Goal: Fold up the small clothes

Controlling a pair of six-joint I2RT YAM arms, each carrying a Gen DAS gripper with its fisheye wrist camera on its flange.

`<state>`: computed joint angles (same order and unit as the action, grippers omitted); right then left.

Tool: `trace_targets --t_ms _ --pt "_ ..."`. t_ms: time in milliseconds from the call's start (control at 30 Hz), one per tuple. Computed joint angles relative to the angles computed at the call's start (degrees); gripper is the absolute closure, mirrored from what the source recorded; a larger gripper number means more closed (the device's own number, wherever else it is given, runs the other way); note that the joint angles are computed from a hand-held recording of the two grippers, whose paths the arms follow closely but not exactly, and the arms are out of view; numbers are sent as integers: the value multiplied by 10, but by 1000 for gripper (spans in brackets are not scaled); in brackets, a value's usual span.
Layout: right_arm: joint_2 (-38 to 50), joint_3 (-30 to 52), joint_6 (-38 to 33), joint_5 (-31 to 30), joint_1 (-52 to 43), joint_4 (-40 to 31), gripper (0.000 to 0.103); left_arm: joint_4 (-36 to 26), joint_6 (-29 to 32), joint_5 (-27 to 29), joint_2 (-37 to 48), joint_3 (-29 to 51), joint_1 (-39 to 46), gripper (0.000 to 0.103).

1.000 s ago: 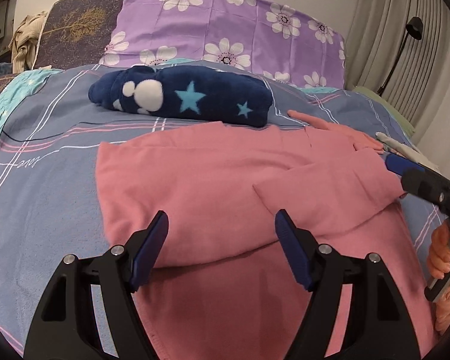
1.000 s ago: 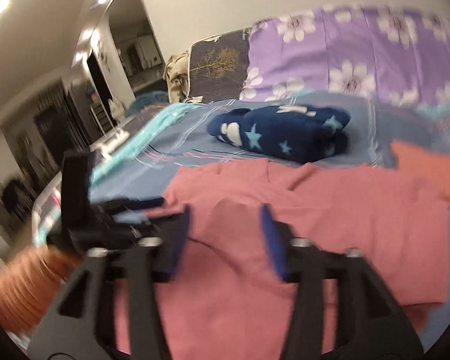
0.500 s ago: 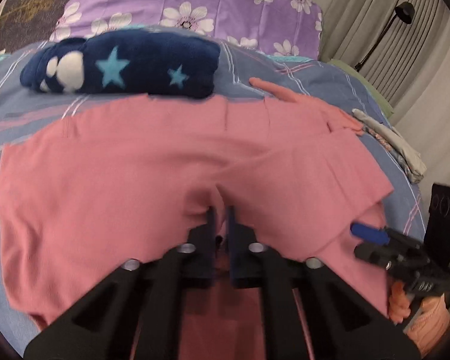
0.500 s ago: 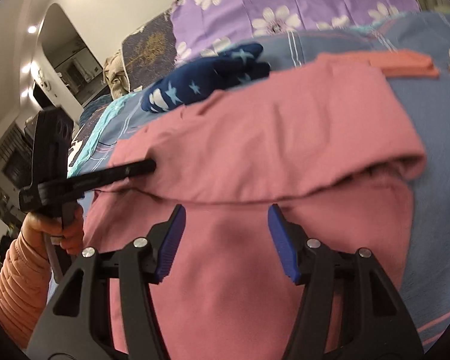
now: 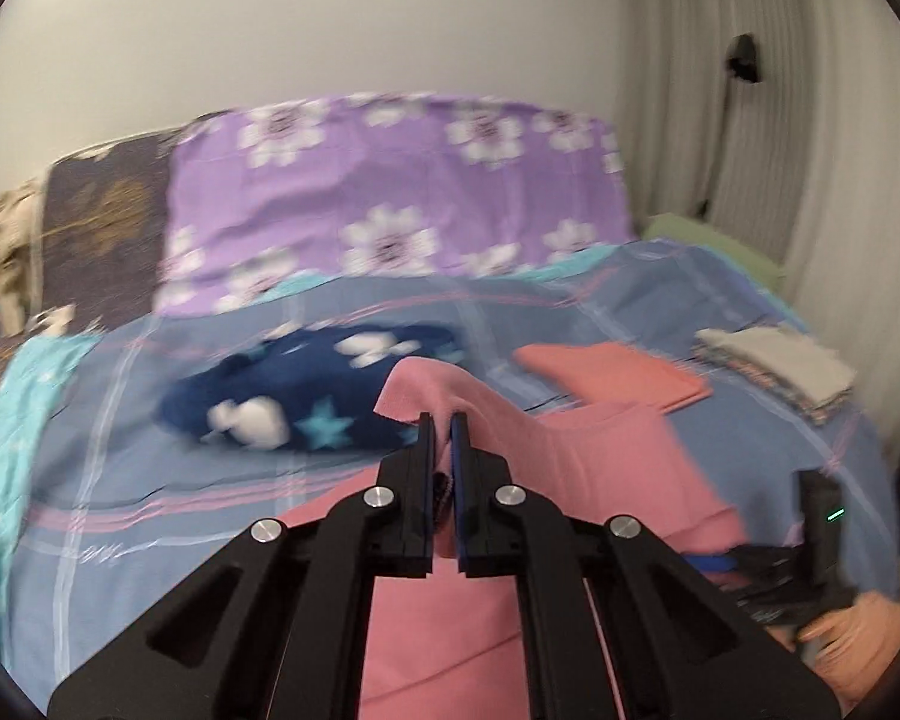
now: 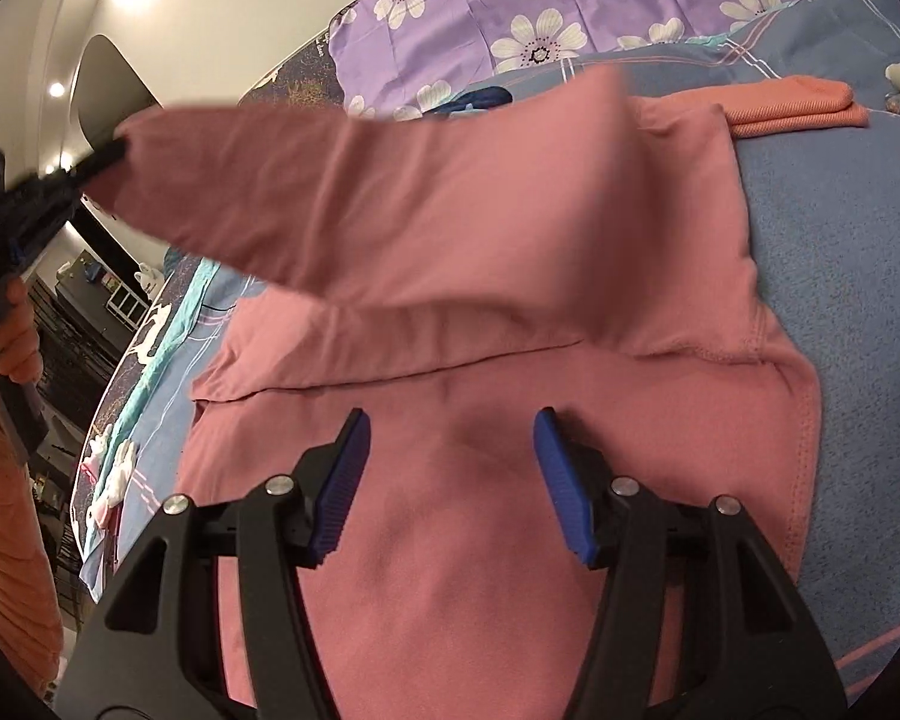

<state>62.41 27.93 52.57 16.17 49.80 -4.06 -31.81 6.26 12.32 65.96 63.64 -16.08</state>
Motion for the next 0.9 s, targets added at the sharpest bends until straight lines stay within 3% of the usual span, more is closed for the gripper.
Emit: trace_targets --t_ms 167,200,233,267,300,400,467,533,633,767,800,900 --pt "6 1 -5 -9 -7 5 42 20 25 -5 40 -74 93 98" --pt "6 1 -4 -8 -5 4 41 36 30 -36 55 -94 101 93" --pt "6 2 -5 -9 -5 3 41 48 30 -66 67 -108 104 79" --pt "7 2 -6 -9 -5 3 41 60 25 -100 79 -120 104 73" --pt "7 2 -6 -9 -5 3 40 75 21 -109 83 -134 110 67" --pt "9 3 -7 -11 -7 3 40 89 22 -55 71 -157 132 65" --pt "11 3 -9 -14 -9 4 39 97 18 -54 58 -170 115 52" --pt "12 5 -7 -11 -6 1 39 118 23 -79 59 -191 88 38" --pt "17 11 -9 -8 -6 -6 40 167 20 -164 102 -226 33 23" --pt "20 68 3 57 24 -100 56 137 -9 -136 91 -211 59 22" --pt "8 77 -7 65 23 -111 66 135 -4 -137 80 -214 56 22" --pt "-17 112 -50 97 -6 -153 68 154 17 -148 53 -226 44 22"
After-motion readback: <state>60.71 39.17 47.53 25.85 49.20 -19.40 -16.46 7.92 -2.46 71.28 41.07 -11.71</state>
